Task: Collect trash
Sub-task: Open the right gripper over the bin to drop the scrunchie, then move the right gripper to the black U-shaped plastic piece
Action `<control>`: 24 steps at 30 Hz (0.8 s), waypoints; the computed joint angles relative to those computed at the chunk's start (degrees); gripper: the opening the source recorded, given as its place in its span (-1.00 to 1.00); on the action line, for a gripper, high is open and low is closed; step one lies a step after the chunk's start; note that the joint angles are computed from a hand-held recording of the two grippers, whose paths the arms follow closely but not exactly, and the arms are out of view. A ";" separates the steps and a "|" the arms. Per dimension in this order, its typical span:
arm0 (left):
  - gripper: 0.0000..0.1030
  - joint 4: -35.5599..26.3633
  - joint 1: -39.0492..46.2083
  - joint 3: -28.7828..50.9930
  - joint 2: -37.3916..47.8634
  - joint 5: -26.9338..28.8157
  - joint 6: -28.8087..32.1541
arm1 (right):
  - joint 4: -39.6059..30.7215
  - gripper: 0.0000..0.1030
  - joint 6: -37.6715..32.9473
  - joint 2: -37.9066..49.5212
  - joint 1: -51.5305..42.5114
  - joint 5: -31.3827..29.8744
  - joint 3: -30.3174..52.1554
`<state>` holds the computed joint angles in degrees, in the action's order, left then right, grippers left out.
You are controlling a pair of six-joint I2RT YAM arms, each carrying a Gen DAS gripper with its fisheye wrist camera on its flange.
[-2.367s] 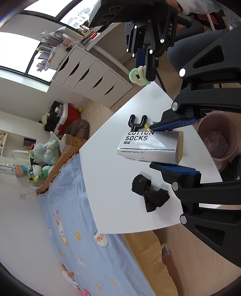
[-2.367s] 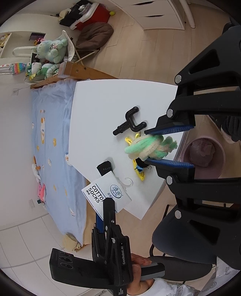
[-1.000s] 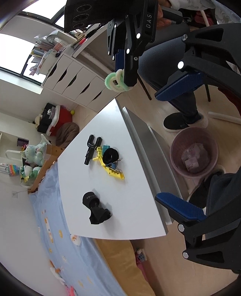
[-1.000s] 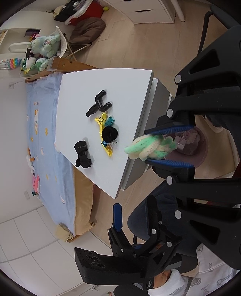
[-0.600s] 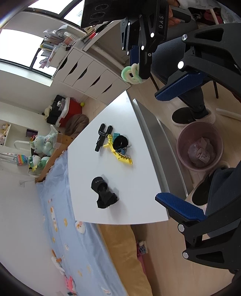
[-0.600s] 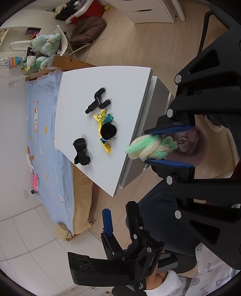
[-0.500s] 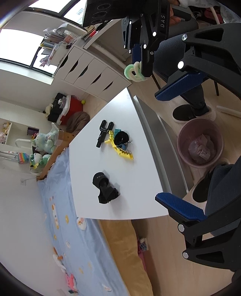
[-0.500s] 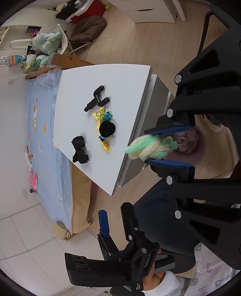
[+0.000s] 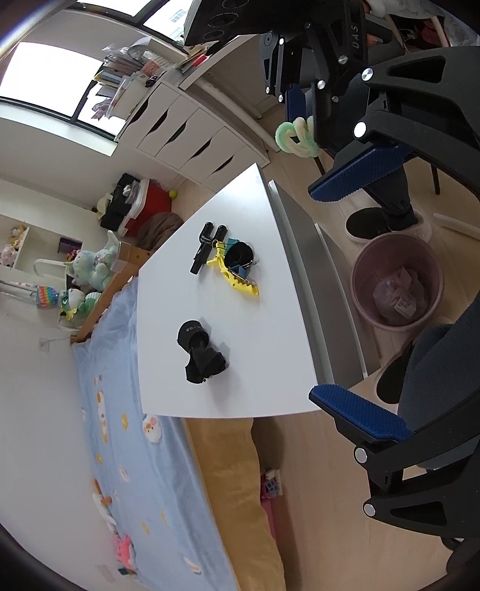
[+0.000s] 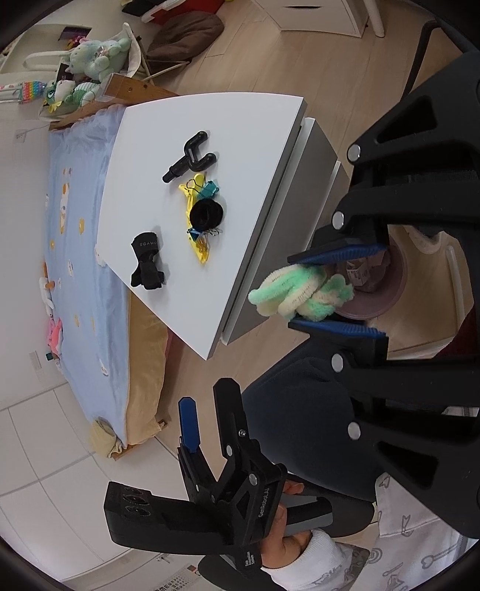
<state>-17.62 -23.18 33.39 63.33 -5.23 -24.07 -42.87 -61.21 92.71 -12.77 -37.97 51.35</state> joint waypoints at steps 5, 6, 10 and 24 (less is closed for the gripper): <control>0.85 -0.01 0.18 -0.18 -0.28 0.10 0.00 | 0.09 0.64 -0.12 -0.26 0.08 -0.79 -0.65; 0.85 -0.01 0.18 -0.18 -0.28 0.10 0.00 | 0.23 0.77 0.17 -0.13 -0.03 -1.01 -0.61; 0.85 -0.18 0.10 -0.05 -0.07 0.16 0.15 | 3.27 0.90 3.13 -0.47 -0.22 -0.48 -1.34; 0.85 0.25 0.34 1.15 1.82 0.82 0.46 | 5.87 0.91 6.50 2.32 -1.73 -0.57 1.16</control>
